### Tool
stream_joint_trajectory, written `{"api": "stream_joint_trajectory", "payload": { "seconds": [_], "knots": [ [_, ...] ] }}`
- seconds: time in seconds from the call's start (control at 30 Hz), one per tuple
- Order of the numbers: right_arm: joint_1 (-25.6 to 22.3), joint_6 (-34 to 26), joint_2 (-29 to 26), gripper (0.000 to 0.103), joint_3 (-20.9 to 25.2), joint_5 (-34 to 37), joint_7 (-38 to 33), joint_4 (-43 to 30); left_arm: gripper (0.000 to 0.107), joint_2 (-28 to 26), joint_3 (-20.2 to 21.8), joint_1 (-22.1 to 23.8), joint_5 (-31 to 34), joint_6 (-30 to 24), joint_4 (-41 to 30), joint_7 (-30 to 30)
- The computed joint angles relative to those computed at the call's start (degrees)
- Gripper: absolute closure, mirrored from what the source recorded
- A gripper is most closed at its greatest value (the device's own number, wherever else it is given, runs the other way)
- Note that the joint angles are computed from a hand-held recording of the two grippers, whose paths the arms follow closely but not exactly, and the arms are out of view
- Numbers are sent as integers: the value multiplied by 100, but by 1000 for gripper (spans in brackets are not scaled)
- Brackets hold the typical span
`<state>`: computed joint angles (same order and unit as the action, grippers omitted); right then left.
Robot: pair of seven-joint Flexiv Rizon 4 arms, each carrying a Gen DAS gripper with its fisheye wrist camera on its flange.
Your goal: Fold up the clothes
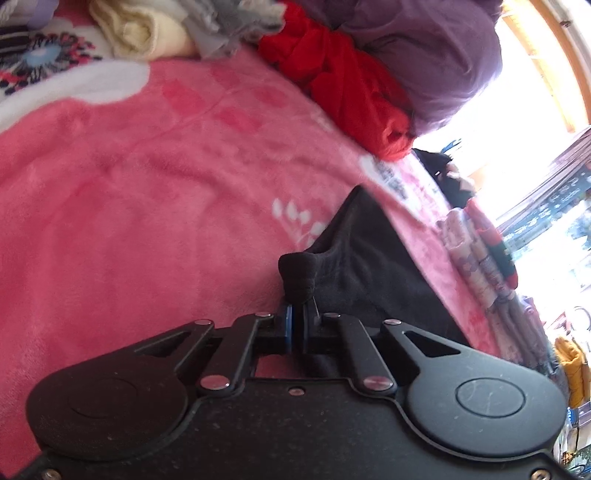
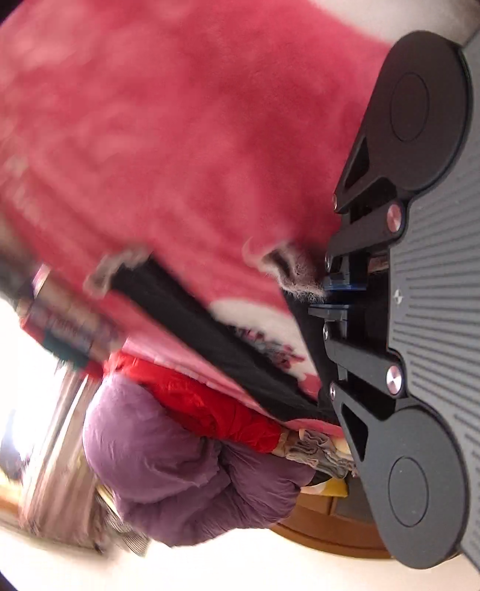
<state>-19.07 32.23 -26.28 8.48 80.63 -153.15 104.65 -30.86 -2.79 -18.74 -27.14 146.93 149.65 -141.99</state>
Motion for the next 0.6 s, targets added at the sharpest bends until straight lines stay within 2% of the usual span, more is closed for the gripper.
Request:
{"api": "stream_joint_trajectory", "payload": {
  "seconds": [0.07, 0.13, 0.17, 0.23, 0.27, 0.33, 0.4, 0.43, 0.47, 0.57, 0.6],
  "knots": [
    [-290, -396, 373, 95, 99, 421, -863, 108, 104, 52, 15, 21, 90, 108, 63, -23],
    [-277, -590, 703, 95, 34, 492, -1326, 139, 104, 106, -33, 215, 331, -164, 69, -2],
    [-69, -260, 685, 95, -25, 266, -1100, 100, 104, 102, -86, 420, 610, -328, 56, -100],
    [360, 169, 304, 91, -262, -340, 130, -63, 101, 79, -186, 711, 976, -542, 50, -428],
    [532, 345, 112, 87, -360, -614, 652, -125, 98, 77, -162, 690, 993, -563, 49, -466],
    [531, 670, -96, 89, -254, -835, 879, -85, 93, 130, -82, 554, 896, -638, 44, -380],
    [385, 590, -136, 74, -108, -885, 955, -112, 89, 151, -32, 453, 801, -687, 30, -317],
    [274, 465, -125, 53, -19, -851, 885, -127, 89, 138, -17, 407, 742, -701, 15, -305],
    [227, 465, -118, 43, 42, -813, 782, -104, 89, 117, -6, 363, 679, -711, -5, -299],
    [142, 447, -128, 44, 138, -677, 592, -62, 90, 78, 70, 102, 312, -755, -68, -121],
    [78, 351, -186, 45, 151, -567, 637, -110, 95, 108, 108, -42, 97, -834, -85, 44]
  ]
}}
